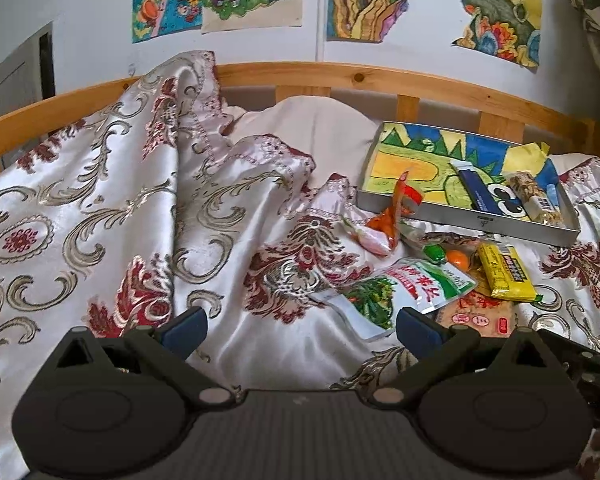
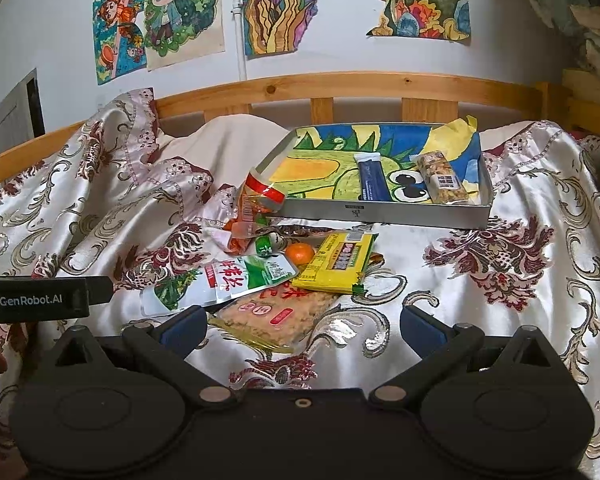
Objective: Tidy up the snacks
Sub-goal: 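Open both tools and withdraw them from the tray, then grasp the seaweed bag with the left tool while the right tool grasps the yellow box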
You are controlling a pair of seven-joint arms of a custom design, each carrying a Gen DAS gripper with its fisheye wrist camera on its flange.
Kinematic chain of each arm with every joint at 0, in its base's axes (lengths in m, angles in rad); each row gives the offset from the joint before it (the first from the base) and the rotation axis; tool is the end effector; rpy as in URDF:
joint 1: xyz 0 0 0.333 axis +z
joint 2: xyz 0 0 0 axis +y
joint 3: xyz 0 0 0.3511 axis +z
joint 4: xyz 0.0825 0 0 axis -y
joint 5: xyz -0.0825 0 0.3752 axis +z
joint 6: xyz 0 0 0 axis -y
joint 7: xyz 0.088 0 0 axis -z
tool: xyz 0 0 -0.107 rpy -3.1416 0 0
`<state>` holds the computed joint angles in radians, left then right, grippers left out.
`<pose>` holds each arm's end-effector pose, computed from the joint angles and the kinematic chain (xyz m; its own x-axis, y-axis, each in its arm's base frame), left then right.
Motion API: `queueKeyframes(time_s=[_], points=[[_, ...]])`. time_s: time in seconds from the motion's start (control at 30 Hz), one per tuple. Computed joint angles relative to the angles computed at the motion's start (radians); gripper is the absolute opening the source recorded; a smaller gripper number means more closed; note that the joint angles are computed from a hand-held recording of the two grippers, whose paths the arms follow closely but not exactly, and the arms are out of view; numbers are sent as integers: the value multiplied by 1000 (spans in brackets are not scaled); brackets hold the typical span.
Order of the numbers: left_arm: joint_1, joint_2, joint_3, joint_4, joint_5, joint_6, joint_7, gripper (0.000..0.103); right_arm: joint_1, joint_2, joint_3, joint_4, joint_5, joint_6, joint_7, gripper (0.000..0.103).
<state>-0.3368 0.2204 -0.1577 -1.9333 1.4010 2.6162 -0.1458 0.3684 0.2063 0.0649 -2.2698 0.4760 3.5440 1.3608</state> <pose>0.5487 -0.3138 0.4502 0.1189 -0.9929 -0.0032 -0.5582 -0.0642 -0.8272 0.5460 0.1882 0.4321 0.1560 -0.9804 -0.1201 -0.5243 0.0208 -0.8513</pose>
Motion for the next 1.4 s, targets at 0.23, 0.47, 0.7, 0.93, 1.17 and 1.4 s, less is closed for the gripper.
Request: queueKeyframes(time_s=[0.23,0.47,0.7,0.93,1.17,1.4], points=[[5,36,7,44,-22,37,61,102,24,12,-27,23,49,-6,-46,102],[-1,80,30,110,-21,82,131,102,21,35,-39,66,68,-18,-75,102],[-4,151,59,190,-59,154,255,102,49,73,-87,134,100,-45,-148,102],[-9,235,95,270,-202,231,453,102,74,126,-138,204,118,-77,-207,102],[-53,283,177,322,-209,303,466,102,103,191,-185,278,135,-105,-220,102],[24,320,115,327,-336,423,705,102,71,228,-168,322,88,-151,-169,102]])
